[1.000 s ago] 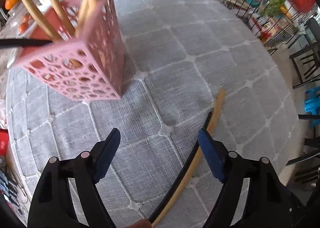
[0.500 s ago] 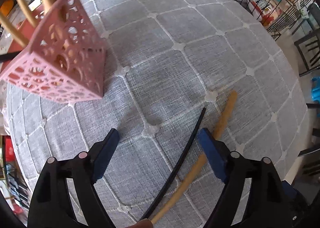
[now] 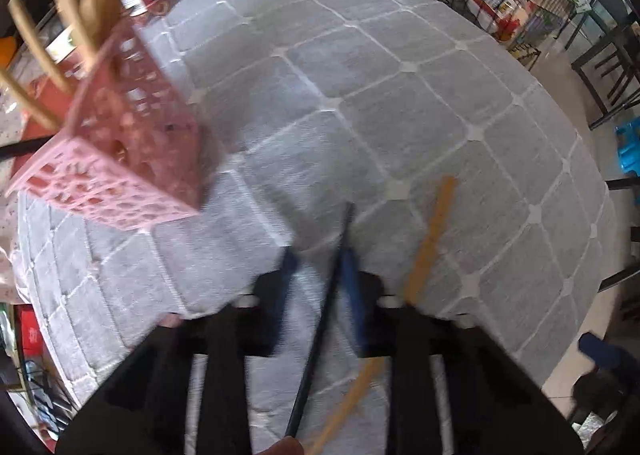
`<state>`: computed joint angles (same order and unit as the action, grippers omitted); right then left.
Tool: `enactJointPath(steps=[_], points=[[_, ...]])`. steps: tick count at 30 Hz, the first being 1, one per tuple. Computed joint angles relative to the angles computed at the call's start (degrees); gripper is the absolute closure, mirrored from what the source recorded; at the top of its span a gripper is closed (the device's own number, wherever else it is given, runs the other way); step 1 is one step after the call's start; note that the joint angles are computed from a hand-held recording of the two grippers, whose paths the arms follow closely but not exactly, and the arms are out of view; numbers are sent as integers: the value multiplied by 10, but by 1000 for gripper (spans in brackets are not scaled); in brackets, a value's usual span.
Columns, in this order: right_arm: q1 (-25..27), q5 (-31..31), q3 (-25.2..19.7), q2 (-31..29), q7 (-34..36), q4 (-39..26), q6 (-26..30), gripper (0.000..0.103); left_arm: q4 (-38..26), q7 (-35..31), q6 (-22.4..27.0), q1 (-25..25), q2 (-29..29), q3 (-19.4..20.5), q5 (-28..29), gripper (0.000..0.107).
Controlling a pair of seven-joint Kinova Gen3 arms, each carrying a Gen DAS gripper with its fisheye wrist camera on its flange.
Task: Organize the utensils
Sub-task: 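Grasp a dark chopstick with the left tool while the right tool grasps a wooden one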
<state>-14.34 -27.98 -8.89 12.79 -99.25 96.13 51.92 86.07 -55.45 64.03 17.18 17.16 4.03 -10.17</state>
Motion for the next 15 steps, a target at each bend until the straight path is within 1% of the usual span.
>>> enactJointPath(steps=[1,3,4,5,8,10,11,12,15], points=[[-9,11,0,3,-11,-10,-2,13,17,-8,-13,-15,-12,5,9,102],[-32,44,2,11,-42,-35,-5,13,49,-39,-38,-50,-36,14,50,103],[-43,66,-2,19,-65,-53,-6,13,64,-51,-48,-58,-48,11,66,104],[-60,83,4,28,-81,-73,0,13,76,-56,-52,-56,-55,2,72,104],[-98,152,-3,71,-129,-151,41,13,120,-75,-83,-78,-88,-1,105,104],[-136,186,8,108,-156,-204,68,13,152,-85,-100,-96,-119,-7,129,104],[-145,197,9,127,-163,-231,88,14,167,-90,-107,-106,-138,-11,141,104],[-153,204,10,146,-172,-257,107,15,182,-89,-119,-113,-163,-14,148,104],[-164,197,7,207,-195,-337,166,30,208,-85,-146,-124,-217,-14,149,104]])
